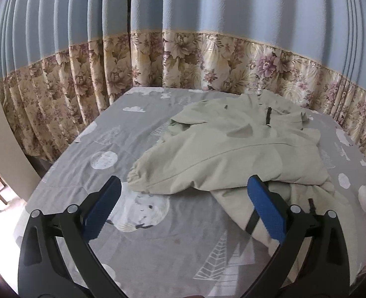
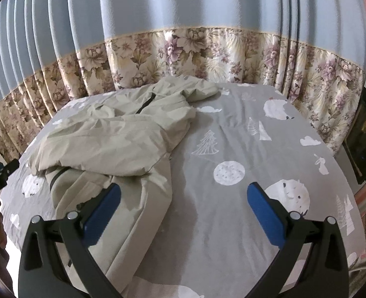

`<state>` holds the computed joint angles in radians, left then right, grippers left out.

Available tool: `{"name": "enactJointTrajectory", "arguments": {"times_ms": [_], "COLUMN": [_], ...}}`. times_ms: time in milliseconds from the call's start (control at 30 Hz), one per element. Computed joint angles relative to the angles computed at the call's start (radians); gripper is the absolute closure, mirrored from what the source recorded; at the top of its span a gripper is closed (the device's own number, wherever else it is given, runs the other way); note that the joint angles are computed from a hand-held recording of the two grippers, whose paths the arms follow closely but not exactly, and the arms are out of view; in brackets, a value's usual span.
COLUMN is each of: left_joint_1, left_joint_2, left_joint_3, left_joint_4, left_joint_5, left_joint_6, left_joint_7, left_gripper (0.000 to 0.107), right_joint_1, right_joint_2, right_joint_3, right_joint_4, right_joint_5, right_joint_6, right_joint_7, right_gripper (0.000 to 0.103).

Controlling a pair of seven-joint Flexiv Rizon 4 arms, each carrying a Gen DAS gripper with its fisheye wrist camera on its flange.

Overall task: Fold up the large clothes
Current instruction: 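Move both grippers open toward the crumpled beige jacket on the bed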

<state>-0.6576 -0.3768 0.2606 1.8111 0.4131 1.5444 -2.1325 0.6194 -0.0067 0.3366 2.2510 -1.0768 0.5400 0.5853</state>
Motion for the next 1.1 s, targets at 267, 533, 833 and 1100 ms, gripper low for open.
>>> {"name": "enactJointTrajectory", "arguments": {"times_ms": [267, 533, 833, 1100], "left_joint_1": [0.058, 0.067, 0.056, 0.061], "left_joint_2": [0.005, 0.033, 0.08, 0.103], "left_joint_3": [-0.05, -0.069, -0.05, -0.061], "left_joint_4": [0.047, 0.12, 0.224, 0.285], "left_joint_5": [-0.057, -0.151, -0.249, -0.332], "left_joint_6": [0.063, 0.137, 0.207, 0.239], "left_joint_7": [0.075, 0.181, 0.268, 0.362], "left_gripper": [0.007, 0.007, 0.007, 0.007], "right_joint_1": [0.018, 0.059, 0.099, 0.11], "right_joint_2": [-0.031, -0.029, -0.06, -0.108], "right_joint_3": [0.002, 0.019, 0.027, 0.001], "right_joint_4": [-0.019, -0.051, -0.078, -0.078], "right_joint_5": [0.019, 0.055, 0.068, 0.062], "right_joint_6": [0.007, -0.071, -0.065, 0.011], "right_joint_7": [0.002, 0.002, 0.001, 0.013], "right_gripper": [0.002, 0.002, 0.002, 0.002]}}
